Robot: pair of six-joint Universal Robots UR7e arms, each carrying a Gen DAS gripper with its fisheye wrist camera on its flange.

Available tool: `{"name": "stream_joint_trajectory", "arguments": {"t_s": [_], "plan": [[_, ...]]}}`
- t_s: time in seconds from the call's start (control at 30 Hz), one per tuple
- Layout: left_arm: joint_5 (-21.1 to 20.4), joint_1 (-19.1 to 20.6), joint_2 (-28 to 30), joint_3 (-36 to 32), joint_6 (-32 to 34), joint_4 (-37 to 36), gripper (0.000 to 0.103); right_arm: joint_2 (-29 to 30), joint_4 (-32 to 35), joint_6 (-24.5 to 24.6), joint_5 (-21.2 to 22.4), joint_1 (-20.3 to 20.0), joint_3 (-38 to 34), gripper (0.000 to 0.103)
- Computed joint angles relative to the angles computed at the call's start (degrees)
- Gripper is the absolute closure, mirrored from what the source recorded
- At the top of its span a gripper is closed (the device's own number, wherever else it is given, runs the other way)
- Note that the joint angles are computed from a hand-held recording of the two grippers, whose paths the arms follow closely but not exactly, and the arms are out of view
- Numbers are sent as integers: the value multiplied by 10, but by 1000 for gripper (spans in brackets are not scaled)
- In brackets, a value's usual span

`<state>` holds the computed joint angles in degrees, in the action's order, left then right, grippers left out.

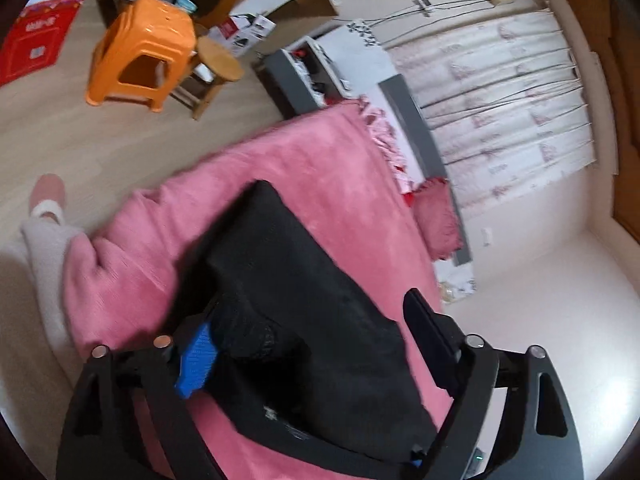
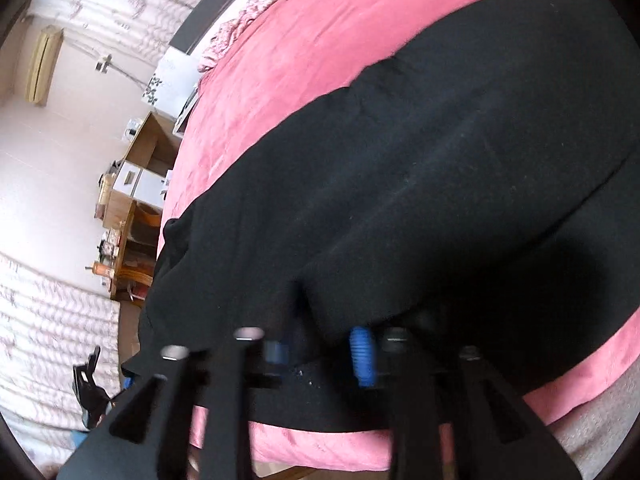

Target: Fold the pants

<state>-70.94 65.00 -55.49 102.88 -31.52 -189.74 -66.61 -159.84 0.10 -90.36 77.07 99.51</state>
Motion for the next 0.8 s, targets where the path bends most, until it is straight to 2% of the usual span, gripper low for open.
{"name": "stream_joint_trajectory", "arguments": {"t_s": [0.1, 0.2, 0.27, 0.3, 0.37, 0.4, 0.47, 0.53, 0.6, 0.63, 0.7, 0.8], "plan": [[9, 0, 1, -5, -6, 23, 18, -3, -23, 25, 16, -9, 2, 61], [17, -2, 6, -13, -11, 33, 18, -4, -33, 36, 14, -13, -1, 61], [41, -6, 9, -29, -14, 76, 18, -5, -45, 38, 5, -14, 1, 66], [53, -8, 10, -35, -16, 94, 24, -4, -47, 41, -5, -12, -2, 75], [78, -15, 10, -49, -8, 136, 56, -4, -44, 40, -20, -7, -6, 85], [85, -16, 8, -56, -6, 161, 86, -6, -44, 38, -20, -6, -8, 87], [82, -15, 1, -54, -10, 152, 92, -12, -44, 39, -15, 2, -13, 94], [74, -20, -14, -45, -6, 112, 94, -25, -52, 44, 11, 8, -15, 94], [79, -28, -26, -44, 26, 100, 95, -35, -46, 26, 13, 16, -25, 94], [98, -34, -34, -43, 52, 114, 95, -39, -42, 17, 10, 19, -25, 94], [125, -37, -42, -42, 63, 157, 95, -53, -21, -3, -7, 16, -12, 94], [137, -25, -51, -30, 15, 241, 96, -50, 29, -6, -56, 5, -3, 94]]}}
